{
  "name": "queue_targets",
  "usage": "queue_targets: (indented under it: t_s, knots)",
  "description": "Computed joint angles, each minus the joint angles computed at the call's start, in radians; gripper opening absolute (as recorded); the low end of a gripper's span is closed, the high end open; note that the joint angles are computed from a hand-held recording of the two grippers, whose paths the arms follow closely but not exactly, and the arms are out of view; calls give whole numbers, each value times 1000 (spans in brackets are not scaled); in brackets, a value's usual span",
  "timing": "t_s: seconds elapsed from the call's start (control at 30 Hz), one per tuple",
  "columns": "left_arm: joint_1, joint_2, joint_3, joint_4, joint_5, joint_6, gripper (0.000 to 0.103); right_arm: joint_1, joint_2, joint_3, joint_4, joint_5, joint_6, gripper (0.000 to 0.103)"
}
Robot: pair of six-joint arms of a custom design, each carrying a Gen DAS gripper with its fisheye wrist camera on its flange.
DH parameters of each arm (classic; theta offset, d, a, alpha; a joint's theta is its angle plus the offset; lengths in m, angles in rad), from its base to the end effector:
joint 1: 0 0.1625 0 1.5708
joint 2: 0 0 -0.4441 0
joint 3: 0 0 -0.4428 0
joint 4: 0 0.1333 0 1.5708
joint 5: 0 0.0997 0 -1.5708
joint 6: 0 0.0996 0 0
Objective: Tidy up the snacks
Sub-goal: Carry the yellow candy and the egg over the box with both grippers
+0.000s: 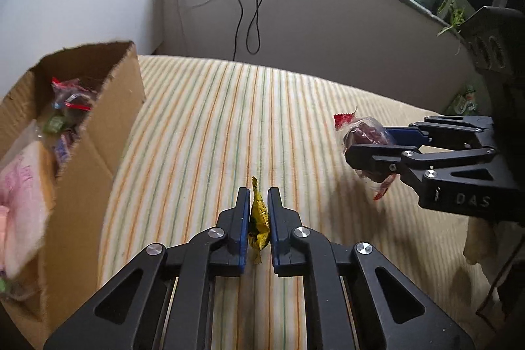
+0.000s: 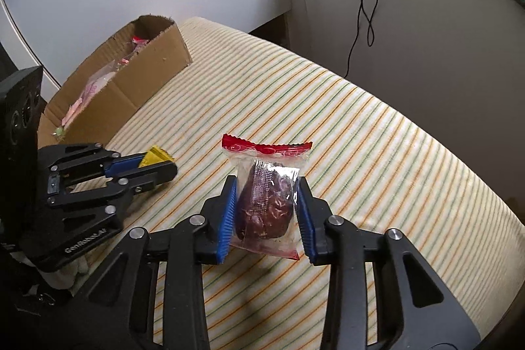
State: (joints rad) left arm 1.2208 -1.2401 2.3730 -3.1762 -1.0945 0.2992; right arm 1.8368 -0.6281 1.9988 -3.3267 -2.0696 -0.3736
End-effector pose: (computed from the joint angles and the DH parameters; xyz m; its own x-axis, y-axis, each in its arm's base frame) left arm 0.0100 -0.4944 0.1481 -0.7761 0.3504 -0.5243 0.5589 0.7672 -0.3146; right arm 0.2332 -0.5300 -0.0541 -0.7439 -0.3798 0.5499 -0.5533 0.8115 -0.1880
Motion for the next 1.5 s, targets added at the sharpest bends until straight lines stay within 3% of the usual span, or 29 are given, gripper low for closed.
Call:
queue_targets:
  t_s: [0.3,0.63,1.07,1.5]
  knots:
    - [-51,-158,84,-15,-14,19,9,54,-28,34,-37,-12,7,36]
    - [-63,-296,128,-28,-13,81,9,153,9,-15,-21,-27,24,36]
    - [9,-420,123,-22,-16,137,9,241,132,-187,60,-14,18,36]
    - [112,-405,53,-43,-25,180,9,272,250,-359,144,-5,-8,36]
